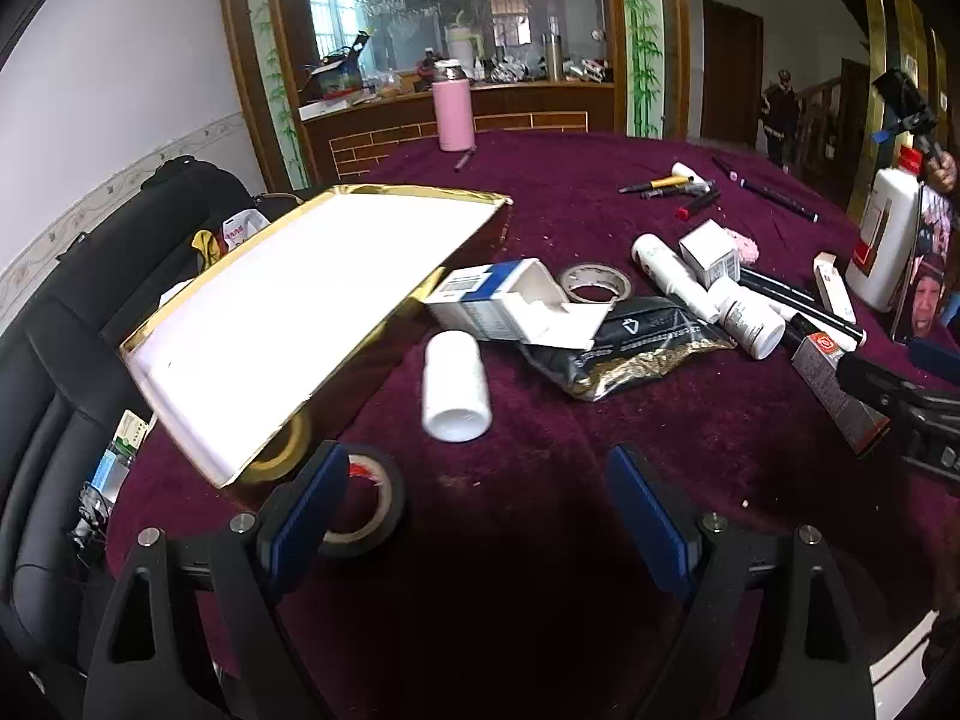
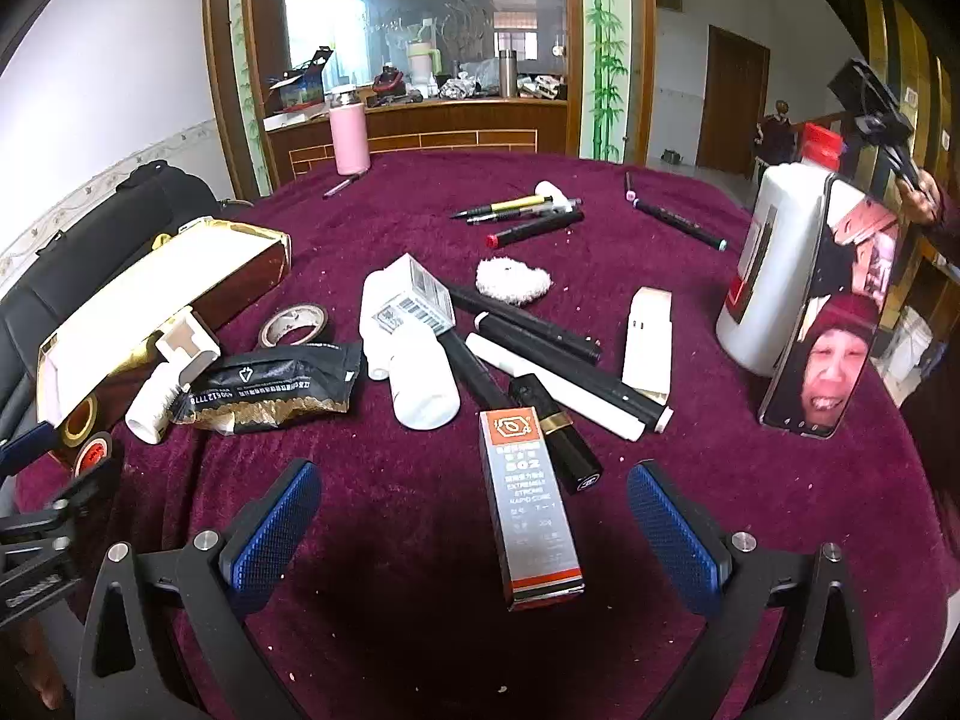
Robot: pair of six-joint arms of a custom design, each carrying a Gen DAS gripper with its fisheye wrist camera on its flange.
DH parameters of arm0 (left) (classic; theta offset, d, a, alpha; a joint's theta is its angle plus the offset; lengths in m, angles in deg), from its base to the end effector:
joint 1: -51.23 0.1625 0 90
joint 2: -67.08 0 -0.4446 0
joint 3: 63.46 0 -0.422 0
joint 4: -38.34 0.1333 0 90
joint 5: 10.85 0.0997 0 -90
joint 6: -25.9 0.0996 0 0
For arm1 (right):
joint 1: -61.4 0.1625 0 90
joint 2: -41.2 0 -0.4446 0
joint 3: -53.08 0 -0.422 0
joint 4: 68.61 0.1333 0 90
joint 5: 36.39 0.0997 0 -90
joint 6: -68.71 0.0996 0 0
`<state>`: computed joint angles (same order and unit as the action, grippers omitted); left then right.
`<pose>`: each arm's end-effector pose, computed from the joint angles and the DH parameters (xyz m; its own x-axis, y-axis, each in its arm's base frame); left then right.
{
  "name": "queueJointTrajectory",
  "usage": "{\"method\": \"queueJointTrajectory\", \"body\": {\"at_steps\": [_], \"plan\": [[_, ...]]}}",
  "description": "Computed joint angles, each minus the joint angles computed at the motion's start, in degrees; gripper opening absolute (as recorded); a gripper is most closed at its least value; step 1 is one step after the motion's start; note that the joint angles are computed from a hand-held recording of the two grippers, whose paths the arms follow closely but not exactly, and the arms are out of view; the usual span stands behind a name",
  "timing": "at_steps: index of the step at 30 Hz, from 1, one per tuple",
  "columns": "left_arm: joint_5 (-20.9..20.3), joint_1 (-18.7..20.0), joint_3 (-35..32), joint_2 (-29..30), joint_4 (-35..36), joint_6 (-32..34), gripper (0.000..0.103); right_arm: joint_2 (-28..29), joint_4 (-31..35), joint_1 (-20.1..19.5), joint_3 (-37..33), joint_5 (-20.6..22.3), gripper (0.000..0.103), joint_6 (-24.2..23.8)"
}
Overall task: Organize objects
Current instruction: 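Grasp the black tape roll with the left tool while the right tool grasps the medicine box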
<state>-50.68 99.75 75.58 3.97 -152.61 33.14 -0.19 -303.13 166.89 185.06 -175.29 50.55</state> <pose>-0.1217 -0.4544 0.1340 -0.6138 0.2650 -0.7436 0.6830 0.6507 -0.3319 0.1739 -0.4093 0.0765 -0.7075 0.2141 0.6735 -0.3976 0.6674 -0.6298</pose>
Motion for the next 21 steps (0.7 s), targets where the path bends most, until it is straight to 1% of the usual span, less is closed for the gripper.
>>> {"method": "queueJointTrajectory", "body": {"at_steps": [6,10,13,21], "plan": [[-0.05,1.27,-0.10,-1.33,-0.76,-0.54,0.088,0.47,0.58,-0.32,-0.26,1.47,0.103,-0.03],[-0.60,1.99,-0.79,-1.48,1.56,-1.76,0.088,0.65,0.48,-0.45,-0.19,1.98,0.103,-0.51],[-1.34,2.47,-0.64,-2.00,2.30,-1.46,0.088,0.52,0.04,-0.62,0.12,2.45,0.103,-0.69],[-2.76,4.41,1.35,-6.29,2.24,0.44,0.088,0.30,0.98,-1.09,0.15,3.46,0.103,-0.05]]}}
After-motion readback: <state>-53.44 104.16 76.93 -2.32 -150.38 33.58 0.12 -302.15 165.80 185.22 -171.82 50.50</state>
